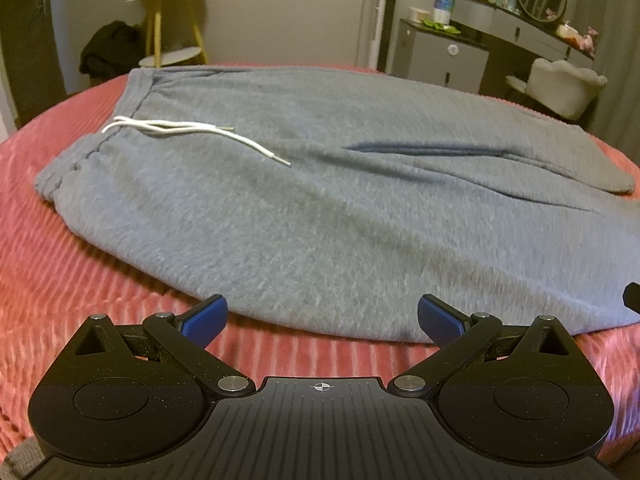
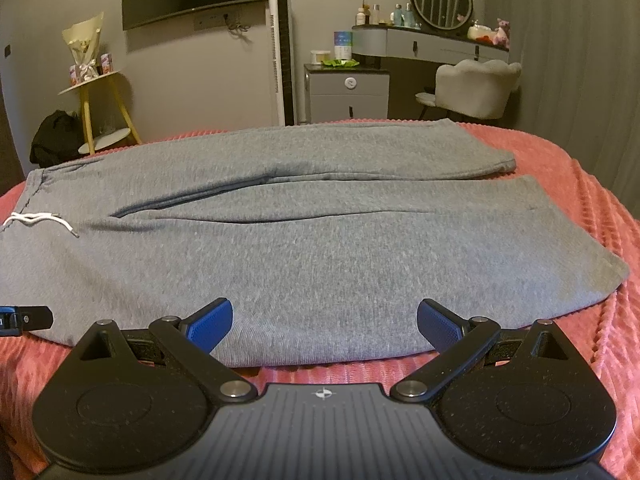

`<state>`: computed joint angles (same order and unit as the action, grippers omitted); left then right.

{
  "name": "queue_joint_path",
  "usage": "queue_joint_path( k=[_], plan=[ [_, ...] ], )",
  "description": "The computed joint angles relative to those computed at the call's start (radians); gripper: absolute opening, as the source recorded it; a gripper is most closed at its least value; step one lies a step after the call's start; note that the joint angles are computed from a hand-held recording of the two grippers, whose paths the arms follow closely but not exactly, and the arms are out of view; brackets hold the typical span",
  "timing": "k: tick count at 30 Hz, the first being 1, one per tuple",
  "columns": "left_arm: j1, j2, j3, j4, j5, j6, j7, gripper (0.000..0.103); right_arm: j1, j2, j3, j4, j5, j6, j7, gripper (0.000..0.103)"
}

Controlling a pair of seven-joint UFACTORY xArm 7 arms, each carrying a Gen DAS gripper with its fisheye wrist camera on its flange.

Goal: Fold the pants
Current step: 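Move both tools toward the leg hems of the grey sweatpants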

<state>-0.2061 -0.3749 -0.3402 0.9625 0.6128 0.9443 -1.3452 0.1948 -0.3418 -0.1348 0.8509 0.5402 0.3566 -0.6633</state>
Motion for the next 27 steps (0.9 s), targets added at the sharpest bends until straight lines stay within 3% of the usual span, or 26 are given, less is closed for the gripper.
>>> queue_joint_path(
  k=[4,8,14,27],
  plan=[
    [0.005,0.001,0.003,0.001,0.006,-0.005,0.0,0.103,0.008,0.013,-0.02,0.027,0.048,0.029,-0.008,0.099],
    [0.014,-0.007,0.001,-0.01,0.024,-0.015,-0.023,0.103,0.031,0.048,-0.068,0.08,0.197,0.077,-0.073,0.099],
    [0.028,-0.005,0.014,-0.016,0.022,-0.03,-0.039,0.103,-0.04,0.124,-0.039,0.155,0.278,0.159,-0.056,0.099],
    [0.041,0.022,0.033,-0.014,0.015,-0.032,-0.048,0.103,-0.17,0.297,0.086,0.307,0.134,0.222,0.053,0.099]
  ],
)
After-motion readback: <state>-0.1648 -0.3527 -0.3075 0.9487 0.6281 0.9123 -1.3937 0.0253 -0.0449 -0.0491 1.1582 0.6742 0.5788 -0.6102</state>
